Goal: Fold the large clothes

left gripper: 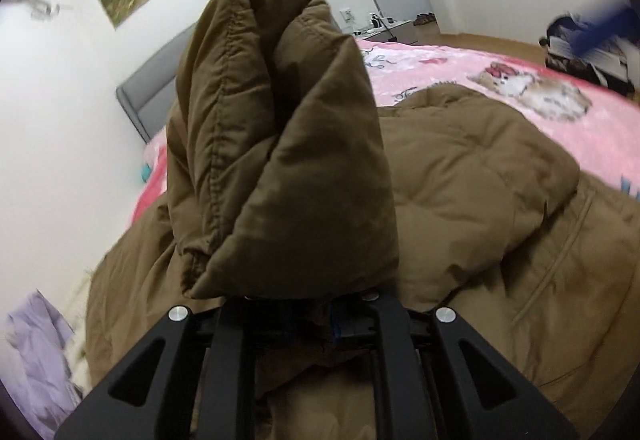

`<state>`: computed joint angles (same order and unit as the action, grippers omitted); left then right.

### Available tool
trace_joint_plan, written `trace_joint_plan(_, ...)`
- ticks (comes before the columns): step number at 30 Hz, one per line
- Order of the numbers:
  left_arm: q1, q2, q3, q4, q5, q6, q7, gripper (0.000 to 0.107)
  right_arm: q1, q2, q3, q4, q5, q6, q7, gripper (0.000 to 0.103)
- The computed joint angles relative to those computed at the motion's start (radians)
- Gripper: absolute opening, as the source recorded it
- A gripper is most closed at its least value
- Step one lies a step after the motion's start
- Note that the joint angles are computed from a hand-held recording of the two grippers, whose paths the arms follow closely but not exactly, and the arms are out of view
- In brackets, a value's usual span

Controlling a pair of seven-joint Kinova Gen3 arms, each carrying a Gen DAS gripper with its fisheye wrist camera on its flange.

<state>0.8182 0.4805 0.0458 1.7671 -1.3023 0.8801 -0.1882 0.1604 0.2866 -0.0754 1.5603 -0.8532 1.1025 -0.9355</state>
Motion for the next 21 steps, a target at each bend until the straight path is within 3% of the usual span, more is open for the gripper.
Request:
trace_joint_plan(3, 0.001, 0.001, 0.002, -0.003, -0.001, 0.011, -0.026, 0.013, -0.075, 0.092, -0.003, -0.139, 0.021, 0.036, -0.019, 0.095)
trace_joint_plan(5, -0.001, 0.004, 0.005, -0.011, 0.008, 0.014, -0.046, 0.013, -0.086, 0.151, -0.05, -0.232, 0.08, 0.071, -0.064, 0.095)
trace_joint_plan(8, -0.014, -0.008, 0.009, -0.02, 0.044, 0.006, -0.085, 0.013, -0.176, 0.215, -0.032, -0.357, 0.201, 0.117, -0.151, 0.093)
trace_joint_plan(9, -0.016, -0.018, 0.009, -0.016, 0.052, 0.004, -0.093, 0.013, -0.181, 0.223, -0.046, -0.371, 0.226, 0.112, -0.155, 0.087)
trace_joint_plan(11, -0.013, -0.028, -0.004, -0.015, 0.073, -0.011, -0.123, 0.018, -0.171, 0.246, -0.08, -0.404, 0.251, 0.131, -0.157, 0.05)
trace_joint_plan(12, 0.005, -0.038, -0.036, -0.011, 0.096, -0.033, -0.152, 0.02, -0.163, 0.258, -0.086, -0.417, 0.247, 0.14, -0.164, 0.047)
trace_joint_plan(14, 0.018, -0.063, -0.065, 0.013, 0.112, -0.079, -0.173, 0.04, -0.146, 0.271, -0.093, -0.43, 0.232, 0.14, -0.181, 0.027)
trace_joint_plan(17, -0.077, -0.157, -0.003, 0.08, 0.16, -0.201, -0.234, 0.064, -0.121, 0.295, -0.102, -0.462, 0.21, 0.163, -0.223, 0.022)
trace_joint_plan(21, -0.259, -0.318, 0.095, 0.172, 0.318, -0.348, -0.35, 0.068, -0.089, 0.315, -0.122, -0.515, 0.172, 0.22, -0.24, 0.022)
